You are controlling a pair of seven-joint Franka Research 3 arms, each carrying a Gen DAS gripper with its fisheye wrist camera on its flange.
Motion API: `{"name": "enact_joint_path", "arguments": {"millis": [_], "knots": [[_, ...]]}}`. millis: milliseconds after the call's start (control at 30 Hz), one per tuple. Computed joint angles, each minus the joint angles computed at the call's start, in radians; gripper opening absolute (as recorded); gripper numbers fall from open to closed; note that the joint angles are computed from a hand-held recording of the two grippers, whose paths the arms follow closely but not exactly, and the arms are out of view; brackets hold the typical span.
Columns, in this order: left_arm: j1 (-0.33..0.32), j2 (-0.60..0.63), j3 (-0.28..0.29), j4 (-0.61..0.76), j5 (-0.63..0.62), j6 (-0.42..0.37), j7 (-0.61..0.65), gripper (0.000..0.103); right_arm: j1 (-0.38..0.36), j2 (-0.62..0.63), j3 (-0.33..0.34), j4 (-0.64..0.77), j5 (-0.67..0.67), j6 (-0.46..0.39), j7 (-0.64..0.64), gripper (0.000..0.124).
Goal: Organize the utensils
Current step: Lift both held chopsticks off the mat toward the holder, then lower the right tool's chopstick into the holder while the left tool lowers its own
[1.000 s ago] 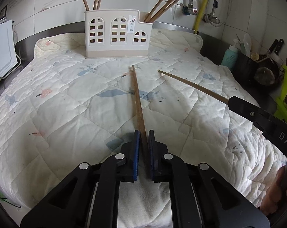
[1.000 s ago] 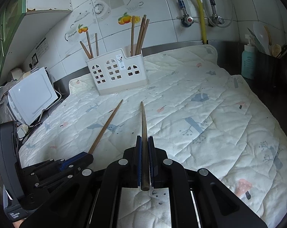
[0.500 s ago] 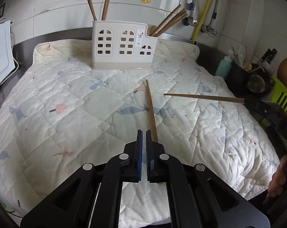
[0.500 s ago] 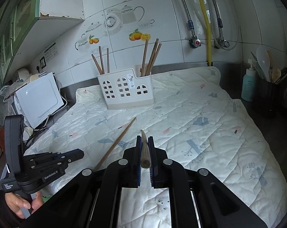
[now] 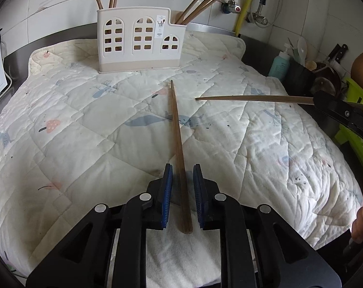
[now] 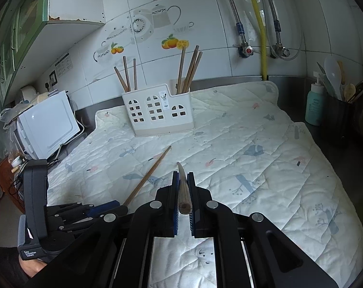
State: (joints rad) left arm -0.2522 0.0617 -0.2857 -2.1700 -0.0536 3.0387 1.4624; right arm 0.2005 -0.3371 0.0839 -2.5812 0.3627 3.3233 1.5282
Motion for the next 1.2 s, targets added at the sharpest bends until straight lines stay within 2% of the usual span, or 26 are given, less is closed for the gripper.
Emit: {"name": "enact_joint_path", "arguments": {"millis": [167,267,367,500,567,633,700,733,1000,1067,1200], "knots": [[-0.019,0.01,0.034,0.008,0.159,-0.008,-0.114,0.008,0.002,0.0,-0.002,0.0,-0.002,0.001,0.001,0.007],[0.012,0.001,-0.002,0.009,0.04,-0.018,-0.019,0.005,0.018,-0.003,-0.02,0.004,-0.007,0.003,-0.003,0.007],[0.009,-0.022,0.012,-0.004,0.047,0.013,-0.031,0.005,0.039,-0.009,-0.043,0.011,-0.011,-0.001,-0.009,0.007],[0.01,-0.043,0.018,-0.014,-0.01,0.068,0.019,0.005,0.049,-0.014,-0.056,0.024,-0.014,-0.007,-0.016,0.007],[0.008,-0.047,0.013,-0.012,-0.097,0.088,0.096,0.005,0.084,-0.016,-0.093,0.033,-0.016,-0.009,-0.022,0.007],[0.005,-0.045,0.019,-0.005,-0.106,0.099,0.106,0.005,0.106,-0.016,-0.116,0.045,-0.018,-0.011,-0.03,0.007],[0.009,-0.042,0.007,0.01,-0.204,0.089,0.202,0.005,0.135,-0.014,-0.148,0.061,-0.02,-0.02,-0.041,0.007],[0.008,-0.042,0.01,0.014,-0.201,0.087,0.205,0.005,0.149,-0.013,-0.163,0.07,-0.021,-0.027,-0.049,0.007],[0.016,-0.038,0.003,0.089,-0.418,0.036,0.457,0.005,0.221,0.01,-0.241,0.189,0.009,-0.114,-0.159,0.007],[0.018,-0.034,0.006,0.111,-0.457,0.02,0.502,0.005,0.214,0.025,-0.236,0.229,0.022,-0.141,-0.188,0.006],[0.026,-0.024,0.011,0.165,-0.495,-0.028,0.573,0.005,0.107,0.066,-0.144,0.32,-0.001,-0.196,-0.202,0.006]]}}
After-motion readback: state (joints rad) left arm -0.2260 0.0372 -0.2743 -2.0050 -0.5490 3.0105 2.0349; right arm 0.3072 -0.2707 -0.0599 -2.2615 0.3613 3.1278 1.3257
